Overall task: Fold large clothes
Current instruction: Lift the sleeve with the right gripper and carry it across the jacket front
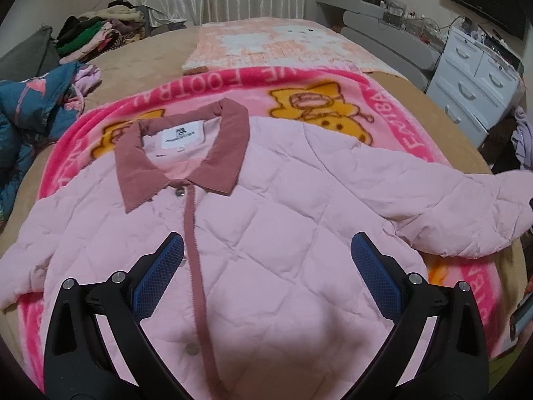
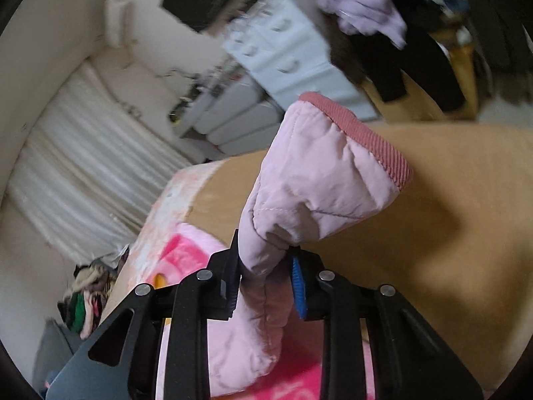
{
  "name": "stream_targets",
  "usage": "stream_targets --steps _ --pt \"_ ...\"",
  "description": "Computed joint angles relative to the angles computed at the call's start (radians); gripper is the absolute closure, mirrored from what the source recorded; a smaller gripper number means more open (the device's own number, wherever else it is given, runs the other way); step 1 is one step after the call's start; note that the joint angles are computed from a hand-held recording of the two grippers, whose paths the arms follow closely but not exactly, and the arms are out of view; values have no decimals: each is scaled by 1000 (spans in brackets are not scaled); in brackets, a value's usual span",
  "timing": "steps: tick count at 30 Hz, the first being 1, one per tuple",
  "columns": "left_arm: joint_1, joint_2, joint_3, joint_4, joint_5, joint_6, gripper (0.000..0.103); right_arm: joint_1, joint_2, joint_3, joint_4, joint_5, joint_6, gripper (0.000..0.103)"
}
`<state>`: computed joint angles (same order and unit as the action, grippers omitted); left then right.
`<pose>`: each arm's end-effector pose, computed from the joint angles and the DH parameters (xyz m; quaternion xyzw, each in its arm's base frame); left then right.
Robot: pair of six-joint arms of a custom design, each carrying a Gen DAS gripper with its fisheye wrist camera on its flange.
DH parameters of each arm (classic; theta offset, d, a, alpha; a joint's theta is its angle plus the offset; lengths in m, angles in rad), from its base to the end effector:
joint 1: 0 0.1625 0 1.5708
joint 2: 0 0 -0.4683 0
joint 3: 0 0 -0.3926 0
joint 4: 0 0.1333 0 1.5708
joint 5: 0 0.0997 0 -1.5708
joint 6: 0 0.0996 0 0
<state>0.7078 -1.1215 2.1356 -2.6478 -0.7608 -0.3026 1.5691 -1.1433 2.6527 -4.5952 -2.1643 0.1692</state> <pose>-0.2575 -0.4907 0.1887 0.2421 0.8862 -0.2409 0.3129 0.0771 -0.3064 0.2917 -0.2595 -0.6751 0.6725 0.1567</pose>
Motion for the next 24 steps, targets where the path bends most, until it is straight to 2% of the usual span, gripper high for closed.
stream_targets --steps 5,9,17,24 --pt "-9 -49 11 11 -10 -4 9 134 -1 -63 41 -71 -121 79" --pt "-17 -96 12 78 8 -7 9 242 -7 -131 125 -107 -187 79" --pt "-29 -186 1 100 51 -9 9 378 5 -249 275 -169 -259 79" --pt "-35 -229 9 120 40 -22 9 477 42 -348 376 -239 -318 79"
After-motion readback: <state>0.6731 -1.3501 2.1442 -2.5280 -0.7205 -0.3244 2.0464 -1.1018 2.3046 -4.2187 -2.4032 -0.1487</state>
